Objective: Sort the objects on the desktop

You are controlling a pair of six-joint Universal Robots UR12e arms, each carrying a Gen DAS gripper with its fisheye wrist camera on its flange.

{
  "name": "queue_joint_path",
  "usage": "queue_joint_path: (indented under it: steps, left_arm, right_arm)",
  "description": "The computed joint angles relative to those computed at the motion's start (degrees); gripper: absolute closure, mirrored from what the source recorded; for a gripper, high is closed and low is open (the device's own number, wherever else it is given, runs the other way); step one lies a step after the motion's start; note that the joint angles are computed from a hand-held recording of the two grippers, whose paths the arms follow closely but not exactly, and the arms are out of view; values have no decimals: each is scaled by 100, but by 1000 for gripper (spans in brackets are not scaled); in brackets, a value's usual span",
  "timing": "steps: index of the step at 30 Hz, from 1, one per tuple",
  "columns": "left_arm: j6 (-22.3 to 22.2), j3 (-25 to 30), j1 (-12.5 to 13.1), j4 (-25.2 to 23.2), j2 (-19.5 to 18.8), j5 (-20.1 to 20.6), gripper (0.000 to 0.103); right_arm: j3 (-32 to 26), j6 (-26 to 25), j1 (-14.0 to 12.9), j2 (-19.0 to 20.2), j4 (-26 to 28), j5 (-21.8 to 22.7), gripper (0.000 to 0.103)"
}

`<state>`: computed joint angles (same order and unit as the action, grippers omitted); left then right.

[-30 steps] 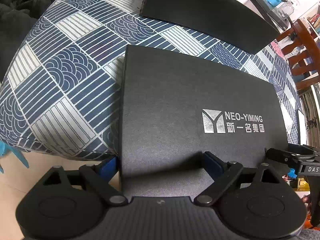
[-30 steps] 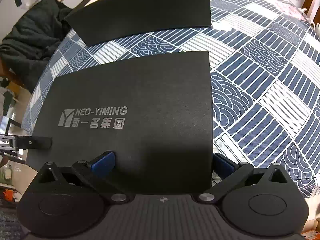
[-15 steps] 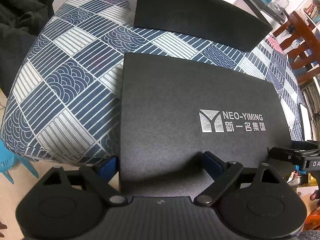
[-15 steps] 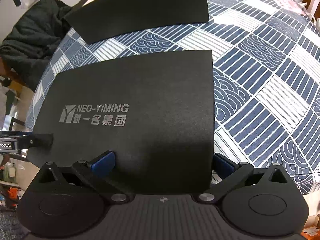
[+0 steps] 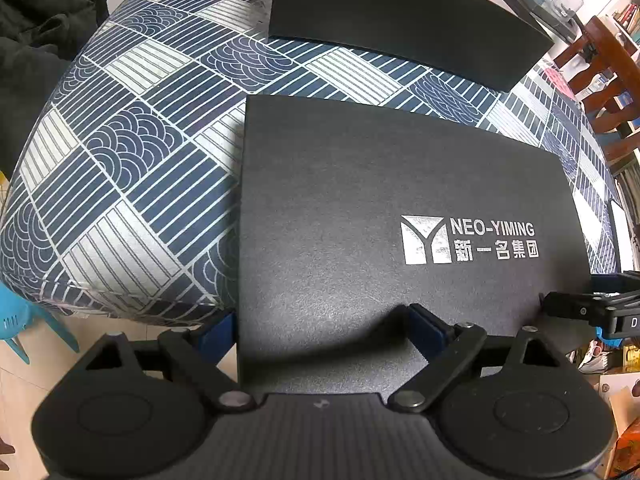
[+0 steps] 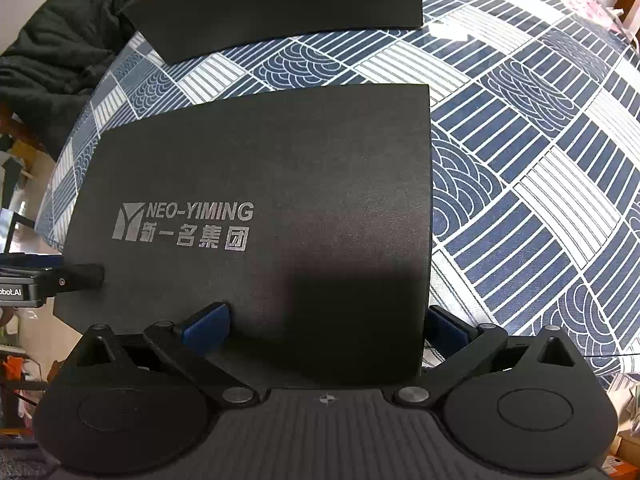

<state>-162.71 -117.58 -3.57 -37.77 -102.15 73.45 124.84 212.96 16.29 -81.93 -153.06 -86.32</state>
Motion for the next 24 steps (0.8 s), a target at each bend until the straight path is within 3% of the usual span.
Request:
queue_joint_path:
  steps: [10,20,24]
  left_arm:
    - [-72,-22,18,102,-8,-47,0]
    - [-86,-52,283,143,-123,-685,0]
    - [-148,-77,239,289,-132,-629,0]
  right_arm:
    - [12,-25,-16,12,-84,0,0]
    - [145,-181,-105,83,-669,19,0]
    - [114,-237,-83,102,-647,-6,0]
